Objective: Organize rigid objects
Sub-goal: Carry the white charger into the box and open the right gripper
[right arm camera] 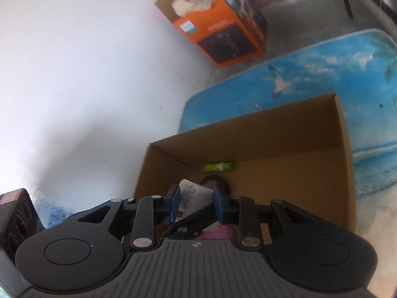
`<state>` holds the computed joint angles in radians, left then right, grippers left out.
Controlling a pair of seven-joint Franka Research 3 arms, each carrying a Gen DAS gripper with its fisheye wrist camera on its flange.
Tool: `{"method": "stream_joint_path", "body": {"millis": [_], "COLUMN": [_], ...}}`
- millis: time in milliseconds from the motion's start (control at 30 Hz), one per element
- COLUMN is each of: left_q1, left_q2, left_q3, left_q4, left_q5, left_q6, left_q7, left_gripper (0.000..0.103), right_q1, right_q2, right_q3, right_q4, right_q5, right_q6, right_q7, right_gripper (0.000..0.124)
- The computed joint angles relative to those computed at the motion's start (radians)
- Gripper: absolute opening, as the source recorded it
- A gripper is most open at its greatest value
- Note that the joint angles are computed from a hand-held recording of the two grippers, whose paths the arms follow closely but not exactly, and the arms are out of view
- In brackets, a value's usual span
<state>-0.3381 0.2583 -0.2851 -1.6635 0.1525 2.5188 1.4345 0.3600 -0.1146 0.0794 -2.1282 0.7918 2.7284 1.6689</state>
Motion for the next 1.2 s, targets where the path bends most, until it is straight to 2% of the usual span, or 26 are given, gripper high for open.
{"method": "stream_joint_path", "body": {"millis": [200, 367, 500, 633, 733, 833, 933, 1033, 1133, 1200], "left_q1": [-0.026, -0.068, -0.062, -0.05, -0.039, -0.027, 0.005, 0.034, 0.037, 0.017], "left_q2": [0.16, 0.217, 0.228, 0.202, 0.178, 0.109, 0.001, -0.14, -0.297, -0.395], "left_q3": [0.019, 0.037, 0.033, 0.026, 0.019, 0.019, 0.007, -0.004, 0.006, 0.027], "left_q4": [0.215, 0.275, 0.291, 0.251, 0.232, 0.159, 0.043, -0.102, -0.272, -0.39], "left_q5": [0.016, 0.079, 0.07, 0.058, 0.04, 0.04, 0.0, -0.064, -0.112, -0.197], "left_q6": [-0.172, -0.225, -0.239, -0.188, -0.184, -0.134, -0.052, 0.046, 0.161, 0.238], "left_q7": [-0.042, -0.079, -0.084, -0.08, -0.071, -0.072, -0.061, -0.017, 0.008, 0.052], "left_gripper": [0.026, 0.026, 0.026, 0.03, 0.045, 0.048, 0.054, 0.06, 0.066, 0.067], "right_q1": [-0.04, -0.06, -0.069, -0.065, -0.062, -0.051, -0.025, 0.036, 0.088, 0.121], "right_q2": [0.129, 0.189, 0.21, 0.212, 0.181, 0.102, -0.03, -0.193, -0.355, -0.444], "right_q3": [-0.009, 0.001, 0.008, 0.011, 0.015, 0.018, 0.018, 0.003, 0.014, 0.031], "right_q4": [0.104, 0.15, 0.165, 0.164, 0.138, 0.073, -0.029, -0.155, -0.293, -0.38], "right_q5": [-0.066, -0.116, -0.13, -0.173, -0.173, -0.169, -0.113, -0.03, -0.023, -0.028], "right_q6": [-0.085, -0.109, -0.107, -0.086, -0.05, 0.018, 0.102, 0.204, 0.308, 0.375], "right_q7": [0.026, 0.045, 0.035, 0.043, 0.044, 0.035, -0.014, -0.085, -0.081, -0.06], "right_gripper": [0.032, 0.032, 0.032, 0.034, 0.034, 0.034, 0.034, 0.034, 0.034, 0.034]}}
